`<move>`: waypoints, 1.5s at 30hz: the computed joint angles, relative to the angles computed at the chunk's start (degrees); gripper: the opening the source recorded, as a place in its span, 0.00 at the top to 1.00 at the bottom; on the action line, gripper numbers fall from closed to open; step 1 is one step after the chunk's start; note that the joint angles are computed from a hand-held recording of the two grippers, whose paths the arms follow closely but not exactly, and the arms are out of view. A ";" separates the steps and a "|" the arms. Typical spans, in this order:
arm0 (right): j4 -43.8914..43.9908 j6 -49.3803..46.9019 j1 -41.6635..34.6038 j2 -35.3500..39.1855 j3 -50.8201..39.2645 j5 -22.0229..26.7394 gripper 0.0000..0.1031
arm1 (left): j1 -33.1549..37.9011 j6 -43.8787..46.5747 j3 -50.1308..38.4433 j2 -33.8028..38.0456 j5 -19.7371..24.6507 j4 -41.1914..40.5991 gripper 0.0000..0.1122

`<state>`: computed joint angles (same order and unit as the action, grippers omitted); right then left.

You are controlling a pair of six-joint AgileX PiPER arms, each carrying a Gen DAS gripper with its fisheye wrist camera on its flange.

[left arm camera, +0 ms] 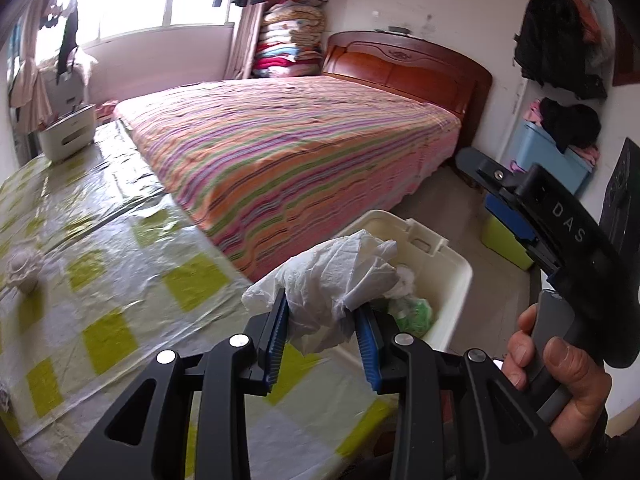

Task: Collect trash
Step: 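Open both tools to drop the plastic bag and bottle into the bin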

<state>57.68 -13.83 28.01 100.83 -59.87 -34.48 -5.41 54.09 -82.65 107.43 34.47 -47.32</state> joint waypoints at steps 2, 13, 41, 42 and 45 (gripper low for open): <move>-3.08 4.78 -0.53 -0.22 1.62 -0.82 0.25 | -1.15 -1.06 -1.11 0.80 0.40 0.23 0.71; -7.33 14.21 -1.04 -2.98 8.13 -7.90 0.23 | -4.81 -5.82 -6.23 4.99 2.04 2.70 0.71; -10.12 17.22 -2.90 -2.02 7.41 -7.11 0.21 | -6.66 -1.15 -3.90 3.17 -1.22 -2.41 0.32; -10.19 17.01 -2.92 -1.90 7.04 -6.73 0.21 | -6.58 -1.53 -3.97 3.08 -1.14 -1.69 0.32; -9.95 15.80 -2.69 -1.60 6.13 -6.02 0.21 | -6.60 -1.16 -2.73 1.92 -2.52 -1.08 0.32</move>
